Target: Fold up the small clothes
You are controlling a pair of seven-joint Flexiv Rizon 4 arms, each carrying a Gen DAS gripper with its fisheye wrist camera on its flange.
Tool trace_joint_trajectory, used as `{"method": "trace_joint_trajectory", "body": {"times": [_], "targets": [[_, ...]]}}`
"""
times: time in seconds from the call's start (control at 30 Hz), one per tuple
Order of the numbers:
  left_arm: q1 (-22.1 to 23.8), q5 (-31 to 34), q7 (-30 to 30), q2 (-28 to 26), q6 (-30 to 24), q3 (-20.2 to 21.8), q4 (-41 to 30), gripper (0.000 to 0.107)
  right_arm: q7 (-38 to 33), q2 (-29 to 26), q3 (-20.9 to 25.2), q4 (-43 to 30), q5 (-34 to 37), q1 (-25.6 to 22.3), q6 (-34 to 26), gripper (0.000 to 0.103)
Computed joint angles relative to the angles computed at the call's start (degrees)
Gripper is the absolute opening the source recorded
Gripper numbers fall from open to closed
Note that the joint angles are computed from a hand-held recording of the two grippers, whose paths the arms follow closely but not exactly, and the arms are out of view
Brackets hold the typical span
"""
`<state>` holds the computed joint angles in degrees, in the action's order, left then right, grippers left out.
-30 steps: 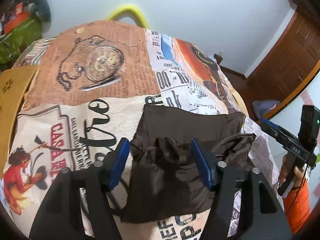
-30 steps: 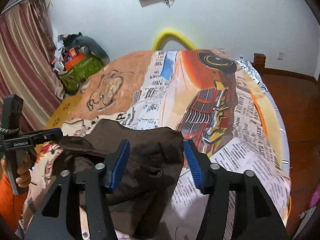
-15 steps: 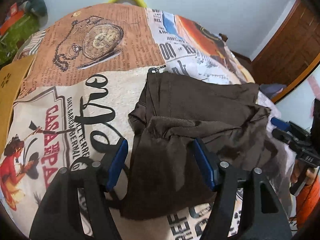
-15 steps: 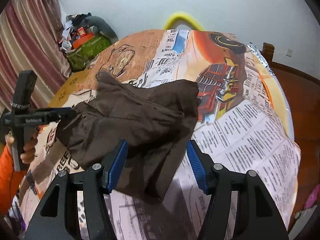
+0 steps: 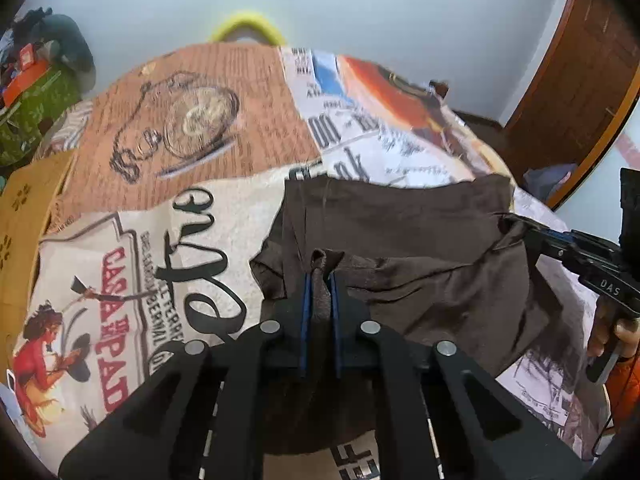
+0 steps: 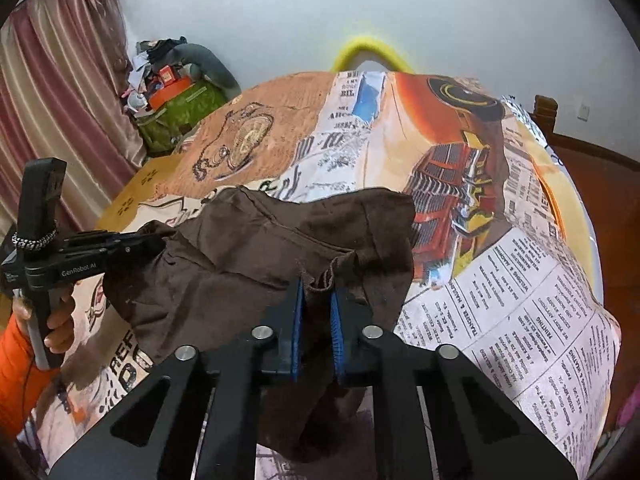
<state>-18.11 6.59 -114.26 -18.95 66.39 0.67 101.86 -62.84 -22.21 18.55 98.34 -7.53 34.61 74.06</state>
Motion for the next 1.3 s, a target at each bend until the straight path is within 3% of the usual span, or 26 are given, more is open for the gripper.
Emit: {"method": "trace_joint_trajectory", "body": {"times": [0.23,0.37,0.5,0.73,0.8,0.83,0.87,0.93,0.97,1.07,1.17,1.3], "targets": [[-1.41,4.15,-4.02,1.85,2.12,1.8,-1.35,0.008,2.32,1.77,-2.76,0.58,-4.53,1.84,2.71,0.009],[-2.16,7.64,-7.46,-0.22,-0.1,3.23,-5.59,0.008,4.31,0.58,-4.64,-2.04,-7.51,2.54,1.34,0.009],[-0.74,6.1,-8.23,-2.82,-1.06,2.74,-7.16,0.008,5.14,-1.94,-5.94,-5.3,-10.28,3.04,-2.16,0.009],[0.05,3.29,-6.41,-8.6,-9.28,2.3,-11.69,0.008,6.28,-4.76,-7.08,-6.98,-11.91,3.16,-6.41,0.012],[-0.94,5.04,-6.09,-9.04,-11.03,3.17,-12.73,0.013,6.76,-4.5,-7.07,-6.35,-11.79,2.86,-6.84,0.022],[-1.05,5.4,-6.01,-8.73,-11.03,3.27,-12.56,0.019,7.01,-4.17,-6.97,-6.04,-11.69,2.74,-7.09,0.032],[-0.39,4.43,-5.5,-8.03,-10.3,2.66,-11.57,0.028,7.15,-3.71,-6.67,-5.54,-11.35,2.46,-6.99,0.044],[1.24,1.62,-4.64,-6.36,-7.52,1.34,-8.8,0.045,8.46,-2.32,-6.62,-3.63,-10.88,2.15,-5.45,0.054],[1.5,0.94,-4.92,-5.52,-6.32,1.34,-7.73,0.056,9.04,-1.62,-6.57,-2.67,-10.8,2.02,-4.54,0.055],[1.09,1.41,-7.98,-2.48,-4.56,2.78,-4.9,0.074,9.25,0.37,-4.58,-0.46,-8.34,0.6,-3.24,0.057],[2.93,-1.23,-7.05,0.44,-3.51,1.37,-0.67,0.075,8.74,2.13,-2.28,1.72,-4.85,-0.56,-2.56,0.068],[6.11,-9.73,-1.5,3.45,-1.07,-2.43,6.68,0.075,8.44,4.03,-0.55,5.42,-2.43,-0.6,-0.8,0.069]]}}
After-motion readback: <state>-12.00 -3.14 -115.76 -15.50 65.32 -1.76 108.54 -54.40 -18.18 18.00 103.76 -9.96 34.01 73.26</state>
